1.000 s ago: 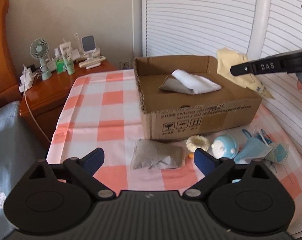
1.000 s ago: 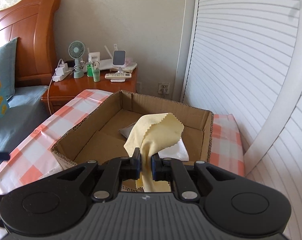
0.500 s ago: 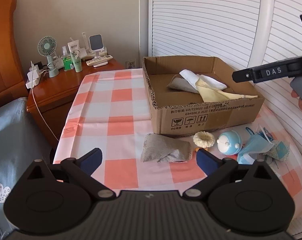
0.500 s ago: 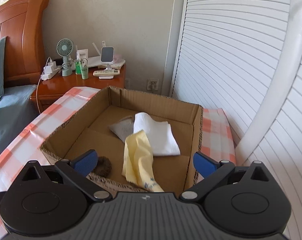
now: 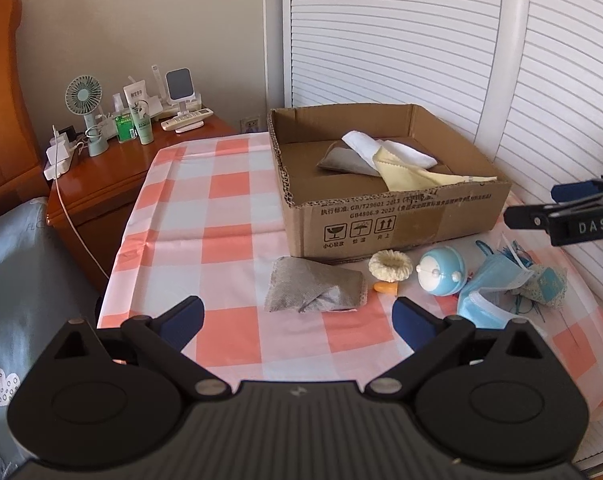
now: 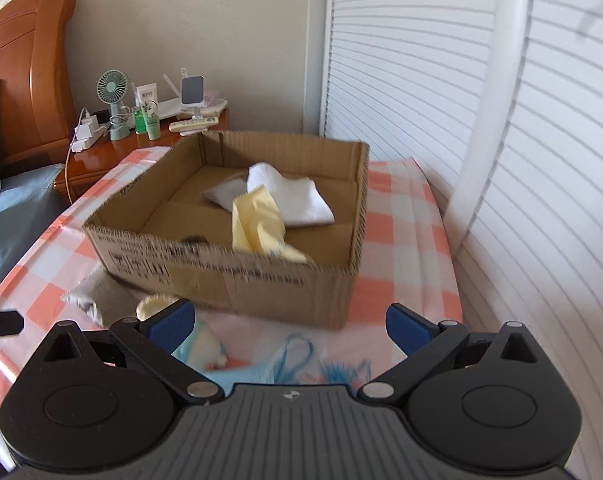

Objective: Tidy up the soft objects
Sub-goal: 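Move the right gripper back toward the blue masks and patterned pouch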

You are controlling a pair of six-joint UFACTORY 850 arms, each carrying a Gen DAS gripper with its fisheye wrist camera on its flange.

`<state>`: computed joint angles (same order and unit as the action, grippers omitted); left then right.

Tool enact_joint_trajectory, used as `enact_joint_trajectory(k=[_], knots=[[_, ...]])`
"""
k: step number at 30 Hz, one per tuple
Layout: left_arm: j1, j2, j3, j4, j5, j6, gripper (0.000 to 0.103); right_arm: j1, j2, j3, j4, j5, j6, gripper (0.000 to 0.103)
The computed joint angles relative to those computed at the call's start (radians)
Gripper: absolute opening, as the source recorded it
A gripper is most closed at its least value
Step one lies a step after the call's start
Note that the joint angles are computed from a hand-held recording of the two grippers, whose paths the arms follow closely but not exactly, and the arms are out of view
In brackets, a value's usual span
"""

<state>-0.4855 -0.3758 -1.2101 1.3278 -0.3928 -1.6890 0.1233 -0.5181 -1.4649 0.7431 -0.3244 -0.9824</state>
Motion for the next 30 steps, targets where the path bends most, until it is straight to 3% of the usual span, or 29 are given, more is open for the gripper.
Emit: enact_joint_trajectory(k=[3,8,11,20,23,30], knots=[[-0.004,-0.001,0.000,-0.009,0.005,0.015,0.100,-0.005,0.046,0.086,-0.064,0.064,0.056,0.103],[-0.009,-0.011,-0.008,-0.029,0.020,0.046,0.100,-0.020,0.083,0.174,-0.140,0.077,0.164,0.103],[-0.011,-0.019,-0.017,-0.058,0.026,0.087,0.100,-0.015,0.089,0.206,-0.265,0.109,0.289,0.103],[-0.003,-0.057,-0.051,-0.158,0.039,0.195,0.100,-0.008,0.049,0.183,-0.299,0.123,0.350,0.103],[0.006,-0.081,-0.071,-0.208,0.049,0.249,0.100,0.004,0.025,0.163,-0.447,0.135,0.483,0.103],[0.034,-0.155,-0.124,-0.371,0.075,0.414,0.100,-0.006,0.003,0.154,-0.331,0.125,0.350,0.103]])
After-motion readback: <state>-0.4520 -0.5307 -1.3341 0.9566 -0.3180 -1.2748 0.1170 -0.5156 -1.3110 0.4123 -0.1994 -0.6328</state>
